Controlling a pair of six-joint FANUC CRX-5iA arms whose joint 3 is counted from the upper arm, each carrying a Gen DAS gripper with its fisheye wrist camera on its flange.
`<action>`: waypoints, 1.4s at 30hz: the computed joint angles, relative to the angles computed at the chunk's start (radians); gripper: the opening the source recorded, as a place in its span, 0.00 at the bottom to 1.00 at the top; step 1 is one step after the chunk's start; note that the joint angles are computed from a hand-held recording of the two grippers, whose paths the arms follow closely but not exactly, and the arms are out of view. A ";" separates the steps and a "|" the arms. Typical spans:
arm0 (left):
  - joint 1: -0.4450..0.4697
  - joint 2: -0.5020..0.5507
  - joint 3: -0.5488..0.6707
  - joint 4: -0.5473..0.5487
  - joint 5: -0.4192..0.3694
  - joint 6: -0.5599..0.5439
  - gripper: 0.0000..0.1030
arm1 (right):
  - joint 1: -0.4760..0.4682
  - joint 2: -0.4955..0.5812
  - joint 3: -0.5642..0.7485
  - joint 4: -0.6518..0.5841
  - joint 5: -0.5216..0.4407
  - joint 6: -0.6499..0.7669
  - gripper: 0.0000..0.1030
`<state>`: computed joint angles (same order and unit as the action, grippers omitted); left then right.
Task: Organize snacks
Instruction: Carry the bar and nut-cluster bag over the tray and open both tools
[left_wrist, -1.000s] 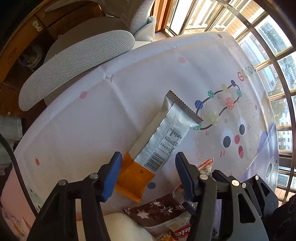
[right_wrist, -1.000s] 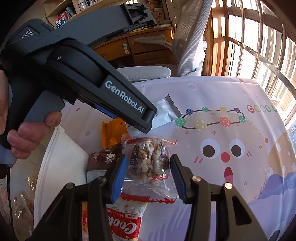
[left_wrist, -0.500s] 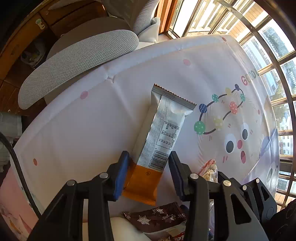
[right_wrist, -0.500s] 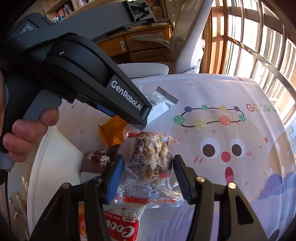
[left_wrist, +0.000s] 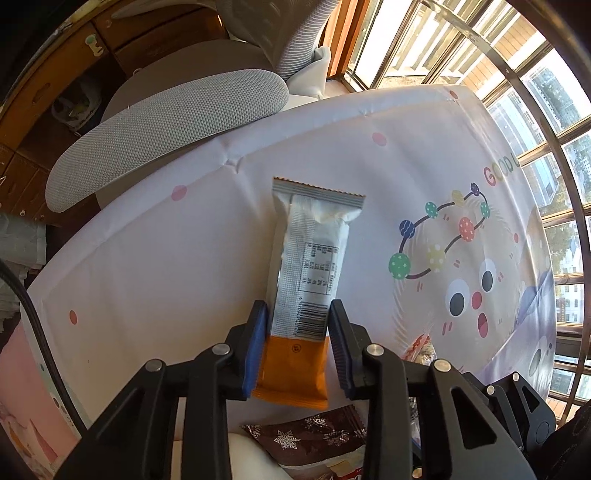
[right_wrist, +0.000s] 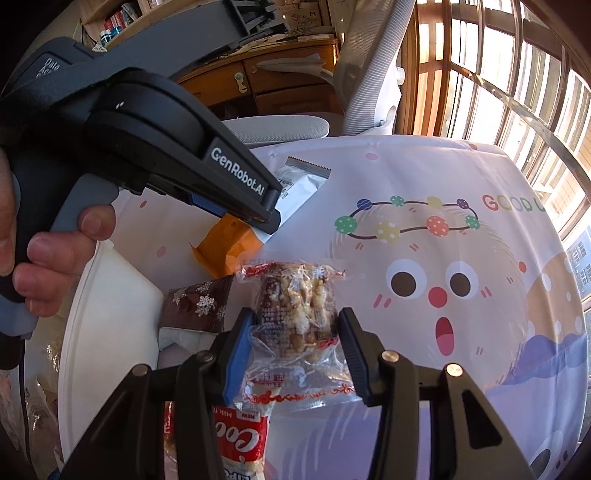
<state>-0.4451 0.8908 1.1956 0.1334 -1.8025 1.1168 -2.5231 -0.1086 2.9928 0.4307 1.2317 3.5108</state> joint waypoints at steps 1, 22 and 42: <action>0.004 0.005 0.012 0.004 -0.006 0.006 0.29 | -0.001 0.006 0.004 -0.005 0.000 -0.002 0.44; 0.059 -0.157 -0.095 0.128 0.046 0.057 0.29 | 0.098 0.088 0.046 -0.110 0.166 -0.200 0.40; 0.288 -0.604 -0.562 0.283 0.064 -0.090 0.29 | 0.327 0.029 -0.191 -0.034 0.378 -0.384 0.40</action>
